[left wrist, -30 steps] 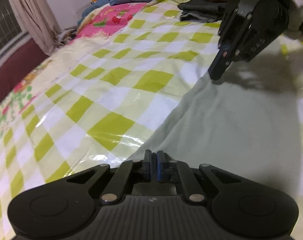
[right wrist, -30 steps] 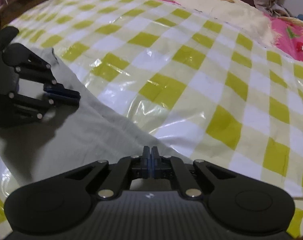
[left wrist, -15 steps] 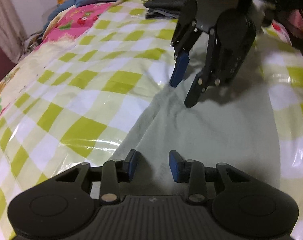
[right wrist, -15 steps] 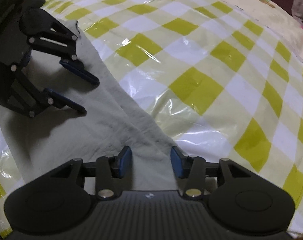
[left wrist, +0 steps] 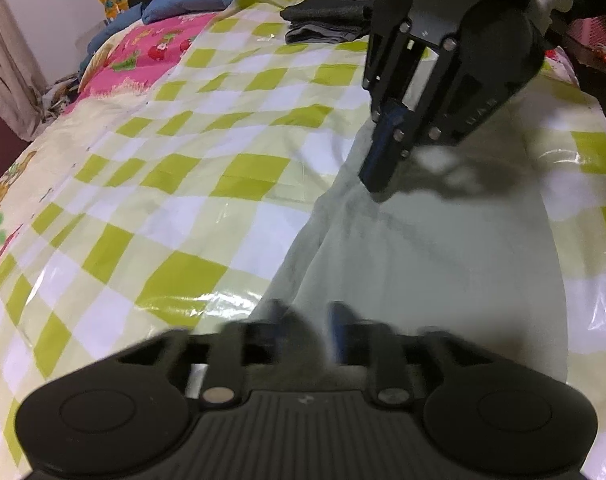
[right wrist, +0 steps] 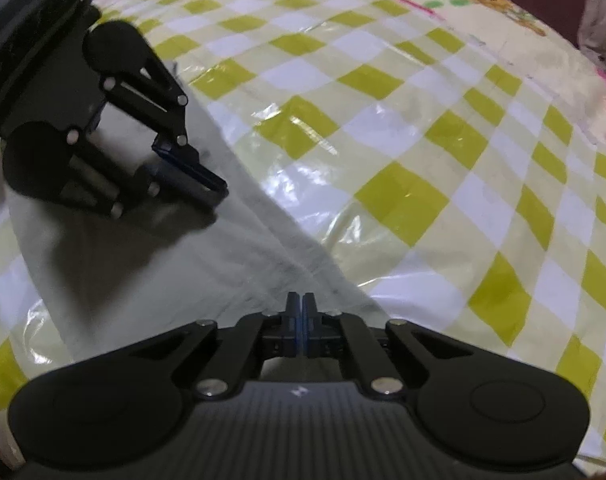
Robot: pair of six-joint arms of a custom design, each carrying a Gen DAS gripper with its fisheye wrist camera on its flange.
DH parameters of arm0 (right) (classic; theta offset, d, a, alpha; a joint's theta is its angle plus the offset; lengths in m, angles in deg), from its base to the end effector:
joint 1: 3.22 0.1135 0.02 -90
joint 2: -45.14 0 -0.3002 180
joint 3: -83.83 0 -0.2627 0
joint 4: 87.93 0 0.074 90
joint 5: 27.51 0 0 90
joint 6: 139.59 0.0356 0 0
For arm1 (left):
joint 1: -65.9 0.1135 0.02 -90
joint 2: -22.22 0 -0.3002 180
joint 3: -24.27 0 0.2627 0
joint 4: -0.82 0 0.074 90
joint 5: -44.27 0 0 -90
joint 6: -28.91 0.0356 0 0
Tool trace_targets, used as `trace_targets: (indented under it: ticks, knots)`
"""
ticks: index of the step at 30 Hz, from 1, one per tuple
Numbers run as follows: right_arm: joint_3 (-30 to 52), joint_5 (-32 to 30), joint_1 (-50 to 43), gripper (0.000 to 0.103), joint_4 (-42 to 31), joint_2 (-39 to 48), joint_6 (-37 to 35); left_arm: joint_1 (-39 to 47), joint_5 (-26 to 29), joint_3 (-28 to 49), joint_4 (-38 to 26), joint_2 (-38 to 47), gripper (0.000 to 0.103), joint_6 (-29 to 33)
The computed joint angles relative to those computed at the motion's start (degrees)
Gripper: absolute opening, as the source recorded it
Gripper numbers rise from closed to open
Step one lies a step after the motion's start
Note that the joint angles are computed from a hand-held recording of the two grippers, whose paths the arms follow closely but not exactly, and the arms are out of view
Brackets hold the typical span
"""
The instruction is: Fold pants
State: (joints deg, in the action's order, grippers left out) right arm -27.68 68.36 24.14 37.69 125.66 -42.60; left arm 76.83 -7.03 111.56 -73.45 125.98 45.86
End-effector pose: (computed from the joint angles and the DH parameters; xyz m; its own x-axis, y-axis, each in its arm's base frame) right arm 0.2426 0.1214 0.2546 -0.8591 -0.3082 -0.4086 -0.3186 0.9468 -0.0443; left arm 0.3400 0.0430 0.2288 0.1371 0.7868 -0.6018 0.9846 -0.0416 0.1699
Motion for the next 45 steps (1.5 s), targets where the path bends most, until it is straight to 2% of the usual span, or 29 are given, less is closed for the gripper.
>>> trace_targets:
  ticks: [1, 4, 6, 8, 10, 11, 12, 14, 18, 25, 30, 35, 37, 38, 39, 40, 45]
  knots:
    - [0.0, 0.4, -0.2, 0.001, 0.1, -0.2, 0.4, 0.1, 0.5, -0.5, 0.6, -0.1, 0.063, 0.3]
    - [0.1, 1.2, -0.2, 0.001, 0.0, -1.6, 1.1, -0.5, -0.5, -0.1, -0.6, 0.5, 0.063, 1.3]
    - [0.3, 0.2, -0.3, 0.001, -0.3, -2.9, 1.3, -0.7, -1.0, -0.8, -0.6, 0.0, 0.056, 2.2]
    - [0.6, -0.6, 0.2, 0.004, -0.9, -3.1, -0.3, -0.9, -2.0, -1.3, -0.4, -0.3, 0.032, 2.1]
    - [0.5, 0.3, 0.9, 0.007, -1.1, -1.7, -1.7, -1.1, -2.1, -2.1, 0.8, -1.0, 0.023, 1.0]
    - [0.3, 1.1, 1.1, 0.014, -0.9, -0.8, -2.4, -1.0, -1.8, -2.4, 1.4, -1.3, 0.019, 0.7]
    - [0.6, 1.6, 1.0, 0.023, -1.1, 0.6, -3.1, -0.9, -1.6, -2.3, 1.2, -1.3, 0.018, 0.6]
    - [-0.2, 1.9, 0.6, 0.033, 0.5, 1.4, -4.2, -0.3, -0.7, -0.9, -1.1, -0.9, 0.017, 1.0]
    - [0.0, 0.9, -0.2, 0.037, 0.9, 3.3, -7.6, 1.5, 1.4, 1.6, -6.5, -1.0, 0.017, 5.2]
    - [0.2, 0.6, -0.3, 0.036, 0.6, 3.8, -9.0, 2.8, 4.2, 3.9, -11.7, -1.1, 0.017, 8.2]
    - [1.1, 2.2, 1.9, 0.036, 0.2, 4.9, -10.8, 3.1, 4.0, 3.9, -12.8, -1.0, 0.017, 9.2]
    - [2.2, 1.2, 1.5, 0.037, 0.3, 6.0, -11.9, 4.3, 4.6, 4.7, -16.1, -1.1, 0.017, 12.1]
    - [2.4, 1.3, 2.1, 0.032, 0.1, 5.9, -12.7, 4.4, 5.0, 5.1, -16.2, -1.0, 0.017, 12.0]
    - [2.6, 2.0, 2.7, 0.025, -0.3, 6.1, -12.8, 4.4, 5.2, 5.1, -15.8, -1.0, 0.017, 11.5]
    - [3.0, 3.2, 3.4, 0.011, -0.9, 6.4, -12.3, 4.3, 5.5, 5.1, -15.1, -1.0, 0.017, 11.0]
    - [3.3, 4.3, 3.9, 0.005, -1.5, 6.6, -11.5, 4.2, 5.7, 5.0, -14.3, -1.0, 0.017, 10.3]
    - [6.0, 6.6, 3.3, 0.002, -3.7, 5.6, -5.7, 3.9, 6.8, 5.4, -10.5, -0.4, 0.017, 6.3]
